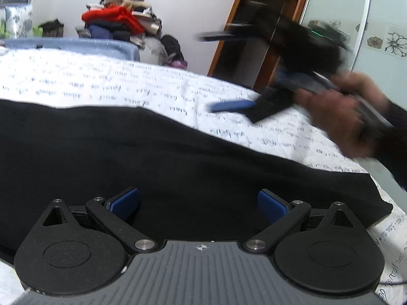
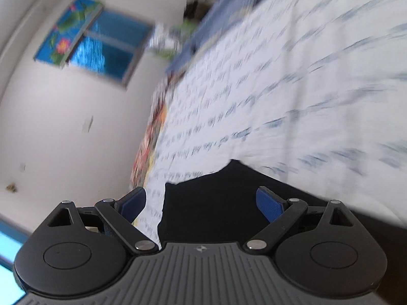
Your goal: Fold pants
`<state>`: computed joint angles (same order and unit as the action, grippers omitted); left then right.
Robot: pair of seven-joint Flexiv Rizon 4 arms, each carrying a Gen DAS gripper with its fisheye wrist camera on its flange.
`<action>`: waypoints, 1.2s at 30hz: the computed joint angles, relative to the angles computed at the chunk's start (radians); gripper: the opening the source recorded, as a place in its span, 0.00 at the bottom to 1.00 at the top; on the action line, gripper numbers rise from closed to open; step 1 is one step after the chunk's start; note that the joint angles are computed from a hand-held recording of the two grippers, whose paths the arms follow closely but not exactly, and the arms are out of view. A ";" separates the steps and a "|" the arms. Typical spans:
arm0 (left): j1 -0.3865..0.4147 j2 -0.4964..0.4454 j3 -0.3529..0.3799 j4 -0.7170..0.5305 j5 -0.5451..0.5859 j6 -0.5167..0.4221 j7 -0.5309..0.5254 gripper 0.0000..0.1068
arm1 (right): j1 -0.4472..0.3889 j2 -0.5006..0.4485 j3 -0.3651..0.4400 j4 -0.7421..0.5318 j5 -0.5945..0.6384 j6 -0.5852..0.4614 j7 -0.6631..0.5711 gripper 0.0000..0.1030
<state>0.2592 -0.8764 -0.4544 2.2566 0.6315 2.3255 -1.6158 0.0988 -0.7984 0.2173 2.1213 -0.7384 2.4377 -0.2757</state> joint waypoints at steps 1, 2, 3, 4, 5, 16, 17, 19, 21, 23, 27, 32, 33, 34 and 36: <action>0.005 0.002 -0.006 -0.002 0.002 -0.015 -0.003 0.95 | -0.036 -0.029 0.008 -0.068 -0.118 -0.061 0.067 0.92; 0.019 0.002 -0.017 -0.005 0.012 -0.027 -0.005 0.96 | -0.065 -0.058 0.016 -0.129 -0.226 -0.111 0.136 0.92; 0.029 -0.003 -0.025 -0.006 0.018 -0.031 -0.006 0.96 | -0.077 -0.073 0.017 -0.174 -0.303 -0.157 0.193 0.92; 0.037 -0.009 -0.030 -0.007 0.023 -0.034 -0.006 0.96 | -0.080 -0.081 0.013 -0.211 -0.360 -0.198 0.241 0.92; 0.048 -0.014 -0.040 -0.008 0.028 -0.040 -0.008 0.96 | -0.088 -0.097 0.014 -0.246 -0.417 -0.220 0.285 0.92; 0.173 -0.104 -0.174 -0.023 0.067 -0.091 -0.008 0.96 | -0.033 -0.167 -0.129 -0.479 -0.799 -0.079 0.614 0.92; 0.174 -0.108 -0.176 -0.022 0.065 -0.090 -0.003 0.96 | -0.030 -0.174 -0.139 -0.489 -0.796 -0.051 0.623 0.92; 0.179 -0.114 -0.182 -0.020 0.060 -0.090 0.004 0.96 | -0.015 -0.201 -0.160 -0.521 -0.791 -0.002 0.650 0.92; 0.184 -0.120 -0.188 -0.016 0.058 -0.088 0.010 0.96 | 0.001 -0.229 -0.188 -0.555 -0.790 0.038 0.691 0.92; 0.192 -0.127 -0.195 -0.015 0.059 -0.088 0.015 0.96 | 0.024 -0.262 -0.217 -0.602 -0.786 0.071 0.740 0.92; 0.201 -0.133 -0.205 -0.012 0.053 -0.091 0.025 0.96 | 0.067 -0.277 -0.241 -0.591 -0.676 0.066 0.692 0.90; 0.211 -0.141 -0.215 -0.008 0.047 -0.092 0.033 0.96 | 0.135 -0.194 -0.341 -0.517 -0.689 -0.033 0.637 0.27; 0.211 -0.142 -0.216 -0.007 0.046 -0.092 0.035 0.96 | 0.128 -0.193 -0.329 -0.492 -0.653 -0.030 0.588 0.17; 0.212 -0.142 -0.217 -0.007 0.045 -0.092 0.036 0.96 | 0.120 -0.185 -0.317 -0.463 -0.618 -0.035 0.547 0.11; 0.213 -0.143 -0.218 -0.006 0.043 -0.092 0.040 0.96 | 0.097 -0.185 -0.290 -0.451 -0.599 -0.028 0.522 0.10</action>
<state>0.4722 -1.0193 -0.6722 2.2509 0.6741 2.2334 -1.5762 0.1961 -0.9830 -0.0724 1.6703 -1.3379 2.4094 0.2459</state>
